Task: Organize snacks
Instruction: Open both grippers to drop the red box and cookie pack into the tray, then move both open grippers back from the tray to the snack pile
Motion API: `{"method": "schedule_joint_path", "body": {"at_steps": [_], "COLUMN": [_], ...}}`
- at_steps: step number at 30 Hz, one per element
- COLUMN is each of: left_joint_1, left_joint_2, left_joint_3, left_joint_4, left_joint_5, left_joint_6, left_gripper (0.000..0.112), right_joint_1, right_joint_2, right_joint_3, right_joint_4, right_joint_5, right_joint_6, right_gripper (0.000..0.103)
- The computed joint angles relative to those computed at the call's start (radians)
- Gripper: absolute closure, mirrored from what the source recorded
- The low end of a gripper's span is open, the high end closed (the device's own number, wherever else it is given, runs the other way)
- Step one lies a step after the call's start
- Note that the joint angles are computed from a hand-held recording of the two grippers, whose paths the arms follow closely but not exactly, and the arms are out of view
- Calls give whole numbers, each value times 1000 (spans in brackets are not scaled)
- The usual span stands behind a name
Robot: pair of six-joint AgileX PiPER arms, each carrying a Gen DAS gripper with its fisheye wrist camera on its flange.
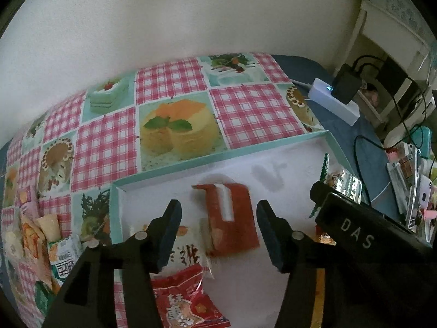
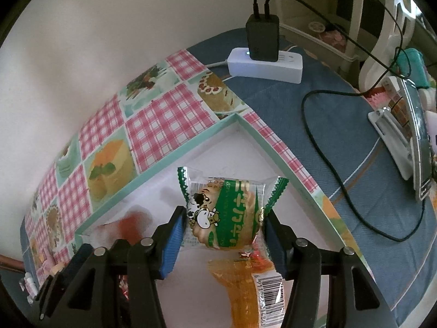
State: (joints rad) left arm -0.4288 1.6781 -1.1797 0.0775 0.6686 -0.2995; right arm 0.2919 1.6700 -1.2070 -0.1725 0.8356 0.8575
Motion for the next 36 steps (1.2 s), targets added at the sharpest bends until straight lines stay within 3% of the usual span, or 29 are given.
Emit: {"method": "schedule_joint_path", "body": {"at_steps": [6, 9, 12, 19, 21, 27, 36], "left_joint_1": [13, 24, 41, 80, 93, 139, 205], "left_joint_2": [-5, -4, -1, 2, 1, -10, -74], "left_joint_3": [-3, -6, -8, -13, -12, 7, 38], "left_joint_4": [28, 50, 65, 87, 97, 147, 159], "left_joint_5": [20, 33, 49, 76, 81, 82, 84], "left_joint_6": [-20, -43, -60, -90, -106, -177, -198], "left_gripper": [52, 42, 40, 37, 23, 16, 16], "right_joint_1": [-7, -9, -12, -18, -17, -2, 66], "right_joint_2": [11, 17, 17, 16, 15, 3, -18], "right_joint_3": [-1, -6, -5, 2, 3, 13, 3], "right_joint_4": [14, 17, 26, 32, 30, 19, -18], "right_joint_5": [2, 4, 0, -4, -4, -18, 7], "right_joint_6": [-9, -15, -17, -22, -18, -18, -4], "right_gripper": [43, 42, 35, 28, 19, 0, 0]}}
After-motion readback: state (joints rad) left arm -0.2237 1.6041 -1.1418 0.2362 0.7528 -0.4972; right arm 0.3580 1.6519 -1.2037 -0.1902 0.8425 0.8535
